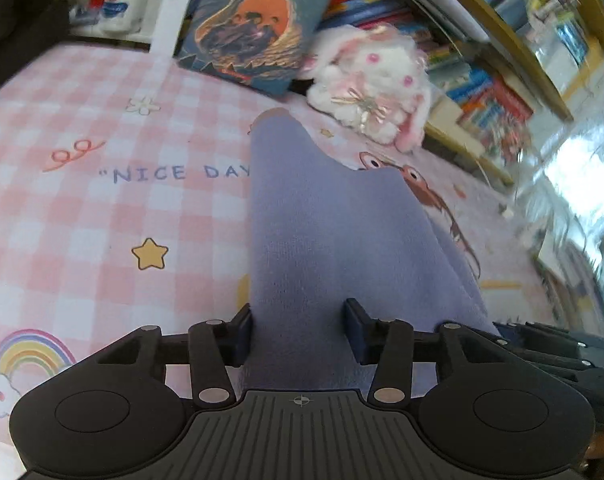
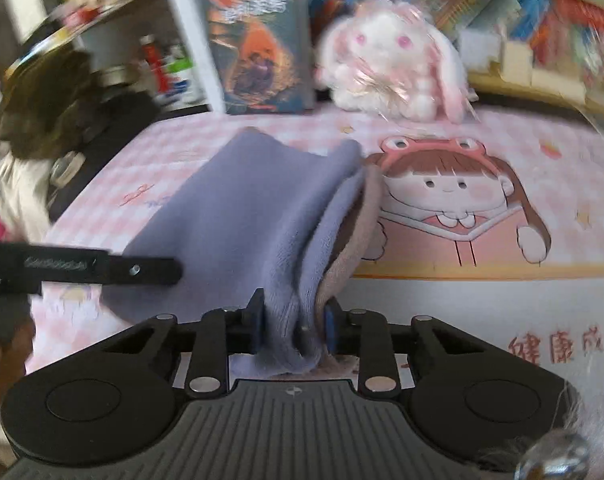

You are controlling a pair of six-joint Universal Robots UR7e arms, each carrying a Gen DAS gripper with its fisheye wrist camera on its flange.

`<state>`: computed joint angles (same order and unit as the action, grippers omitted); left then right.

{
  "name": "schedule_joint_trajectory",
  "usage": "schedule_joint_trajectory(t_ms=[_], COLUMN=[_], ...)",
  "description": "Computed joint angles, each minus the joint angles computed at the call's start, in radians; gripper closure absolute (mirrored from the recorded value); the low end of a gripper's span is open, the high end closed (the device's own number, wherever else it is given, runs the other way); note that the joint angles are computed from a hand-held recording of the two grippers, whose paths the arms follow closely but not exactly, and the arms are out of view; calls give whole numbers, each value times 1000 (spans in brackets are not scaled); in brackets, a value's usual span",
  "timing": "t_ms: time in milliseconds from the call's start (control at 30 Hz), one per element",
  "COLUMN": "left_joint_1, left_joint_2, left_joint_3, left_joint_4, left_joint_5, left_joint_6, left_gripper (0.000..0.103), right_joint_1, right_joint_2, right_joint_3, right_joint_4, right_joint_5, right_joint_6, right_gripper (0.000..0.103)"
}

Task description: Fold clothes

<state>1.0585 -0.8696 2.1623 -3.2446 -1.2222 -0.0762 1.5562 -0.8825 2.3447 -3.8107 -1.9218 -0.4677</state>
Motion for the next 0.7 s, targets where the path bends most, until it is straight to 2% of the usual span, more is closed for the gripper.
schedule_joint_trajectory(t_ms=[33, 67, 100, 200, 233, 300, 400, 533, 600, 700], left_joint_1=[14, 29, 46, 82, 92, 116, 137, 122, 111, 82], left_joint_2=[-6, -11, -15, -24, -22, -13, 4, 22, 23, 11], left_joint_3=[-11, -20, -28, -48, -56, -71, -91, -107, -103, -72], left_joint_4=[37, 62, 76, 115, 125, 124, 114, 114, 109, 65], left_joint_5=[-16, -37, -63, -124, -141, -183, -234, -214, -193, -154], left_joint_6=[-24, -46, -67, -90, -93, -107, -137, -138, -137, -108], left_gripper=[55, 50, 50, 44, 43, 40, 41, 48, 53, 59], right_joint_1=[-9, -34, -66, -163, -188, -222, -226, -198, -174, -135], right_joint_2=[-5, -23, -48, -124, -141, -135, -124, -98, -98, -85], right_joint_3=[7, 11, 14, 22, 22, 23, 8, -36, -51, -46], right_joint_4=[8, 45, 87, 215, 246, 240, 242, 264, 287, 248], right_joint_5=[4, 26, 66, 205, 242, 308, 330, 304, 260, 203], right_joint_6=[10, 60, 123, 318, 367, 410, 423, 418, 392, 318], right_gripper=[77, 77, 75, 60, 56, 54, 54, 53, 59, 73])
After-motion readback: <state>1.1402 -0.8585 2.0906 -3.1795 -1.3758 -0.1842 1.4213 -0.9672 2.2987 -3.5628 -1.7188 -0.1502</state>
